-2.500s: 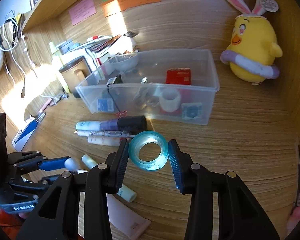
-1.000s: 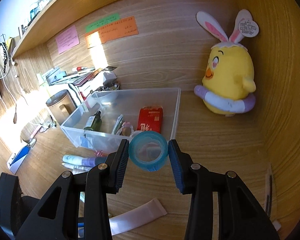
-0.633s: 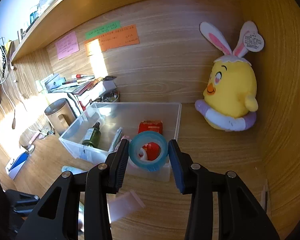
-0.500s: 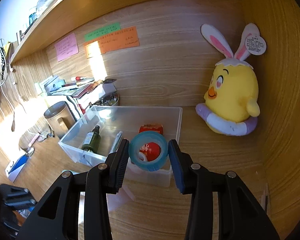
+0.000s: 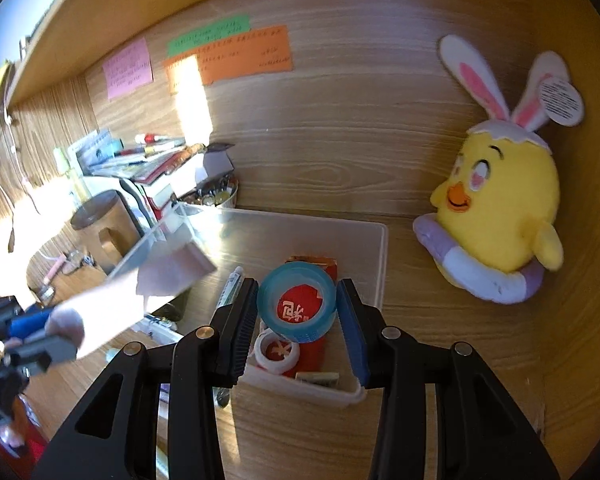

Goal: Organize objects
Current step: 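Carry the tape roll and tube into the clear box and open both tools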

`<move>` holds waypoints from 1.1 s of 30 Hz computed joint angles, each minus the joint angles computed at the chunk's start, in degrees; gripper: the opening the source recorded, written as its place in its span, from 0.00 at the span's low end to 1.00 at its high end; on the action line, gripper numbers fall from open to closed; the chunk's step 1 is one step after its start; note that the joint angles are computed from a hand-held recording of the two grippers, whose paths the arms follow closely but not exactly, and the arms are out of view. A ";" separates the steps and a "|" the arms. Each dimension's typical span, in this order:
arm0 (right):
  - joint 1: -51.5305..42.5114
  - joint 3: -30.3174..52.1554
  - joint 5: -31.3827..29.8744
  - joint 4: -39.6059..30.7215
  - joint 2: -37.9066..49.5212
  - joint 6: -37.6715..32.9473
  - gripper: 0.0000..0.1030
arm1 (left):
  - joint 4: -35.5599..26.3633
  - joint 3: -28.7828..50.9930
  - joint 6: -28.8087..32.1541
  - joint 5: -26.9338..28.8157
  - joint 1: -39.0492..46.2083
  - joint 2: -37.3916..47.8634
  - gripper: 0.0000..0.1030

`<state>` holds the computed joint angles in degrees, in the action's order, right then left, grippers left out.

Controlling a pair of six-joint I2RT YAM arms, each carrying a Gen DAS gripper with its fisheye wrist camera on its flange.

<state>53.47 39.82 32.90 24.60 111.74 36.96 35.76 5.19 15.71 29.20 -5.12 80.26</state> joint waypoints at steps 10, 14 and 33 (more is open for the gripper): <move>-4.52 11.85 -6.39 -6.96 9.29 -4.57 0.36 | 0.68 13.31 -2.17 -6.14 -2.42 17.77 0.21; -5.32 15.40 -7.94 -9.08 12.88 -5.25 0.36 | -0.53 17.72 -2.18 -7.79 -2.61 22.71 0.21; -4.17 16.44 -7.52 -10.65 13.59 -5.01 0.53 | -3.39 20.64 -1.98 -6.87 -0.39 26.32 0.16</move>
<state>49.30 56.25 25.38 13.96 125.32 31.95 32.38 25.82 13.73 22.33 -5.52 106.59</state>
